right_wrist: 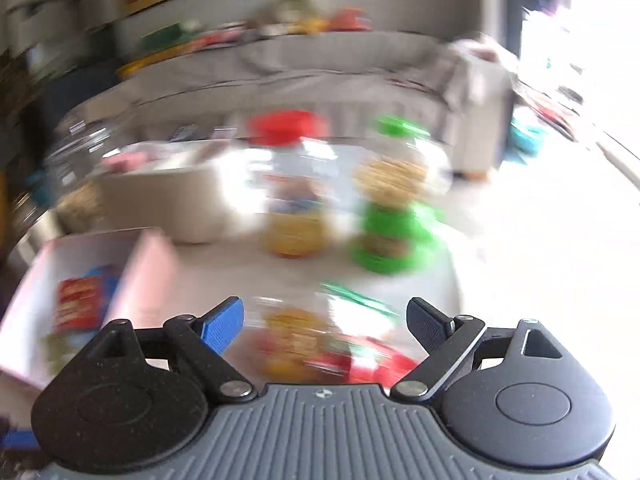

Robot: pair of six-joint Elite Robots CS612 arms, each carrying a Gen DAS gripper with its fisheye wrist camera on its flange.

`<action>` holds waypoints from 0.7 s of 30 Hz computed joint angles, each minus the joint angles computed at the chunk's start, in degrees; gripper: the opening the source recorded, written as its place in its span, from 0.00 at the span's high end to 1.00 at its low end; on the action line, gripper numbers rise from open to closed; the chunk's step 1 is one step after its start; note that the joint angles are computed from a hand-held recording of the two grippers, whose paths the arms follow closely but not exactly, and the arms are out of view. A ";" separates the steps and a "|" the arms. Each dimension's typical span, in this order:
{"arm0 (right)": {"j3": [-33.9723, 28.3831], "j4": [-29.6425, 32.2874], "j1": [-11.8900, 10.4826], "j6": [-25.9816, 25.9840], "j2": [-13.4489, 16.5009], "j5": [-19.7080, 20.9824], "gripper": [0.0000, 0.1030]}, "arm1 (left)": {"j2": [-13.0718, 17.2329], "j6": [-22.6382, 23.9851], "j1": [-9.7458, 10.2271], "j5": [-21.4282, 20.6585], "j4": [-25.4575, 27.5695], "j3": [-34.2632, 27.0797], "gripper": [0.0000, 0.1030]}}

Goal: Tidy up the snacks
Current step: 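Grasp the clear yellow noodle-stick bag with the left tool while the right tool reaches the snack packs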

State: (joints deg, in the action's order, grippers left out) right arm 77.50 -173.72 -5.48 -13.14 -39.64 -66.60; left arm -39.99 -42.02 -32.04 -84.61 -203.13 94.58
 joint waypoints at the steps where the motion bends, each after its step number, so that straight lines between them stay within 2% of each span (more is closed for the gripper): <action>1: -0.11 -0.55 -0.21 0.34 0.54 -0.81 0.13 | 0.28 0.19 -0.15 -0.75 0.68 -0.56 0.67; 3: -0.93 0.10 -0.45 0.38 1.74 -0.47 0.13 | 0.50 1.03 -0.47 -1.82 2.46 -1.40 0.68; 6: -2.80 0.59 -0.86 2.41 3.67 2.89 0.13 | 0.50 2.50 -0.77 -1.61 4.65 -2.15 0.68; 8: -4.97 -0.64 -0.51 4.77 5.30 2.26 0.13 | 0.37 2.49 -0.96 -0.45 5.73 -2.34 0.68; 11: -9.09 3.17 0.29 4.70 7.39 1.10 0.13 | 0.13 1.76 -1.13 1.64 6.81 -2.23 0.68; 12: -10.19 5.36 0.47 4.06 8.01 1.34 0.18 | 0.06 1.68 -1.24 2.34 6.73 -1.96 0.68; 13: -10.74 7.58 0.50 3.34 8.22 2.35 0.33 | 0.03 1.71 -1.28 2.93 6.71 -1.82 0.68; 14: -10.50 9.83 0.27 2.35 8.00 4.31 0.43 | -0.03 1.80 -1.30 3.43 6.64 -1.64 0.68; 18: -4.77 8.58 -0.32 -0.49 5.37 8.06 0.45 | 0.59 1.23 -0.99 3.69 6.47 -2.19 0.68; 21: 1.10 10.17 -1.27 -4.52 2.17 13.57 0.45 | 1.05 0.79 -0.80 3.15 6.65 -2.83 0.68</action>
State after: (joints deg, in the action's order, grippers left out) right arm 78.60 -163.55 -6.75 -17.66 -37.46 -53.03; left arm -38.94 -41.23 -32.83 -81.46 -196.49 91.75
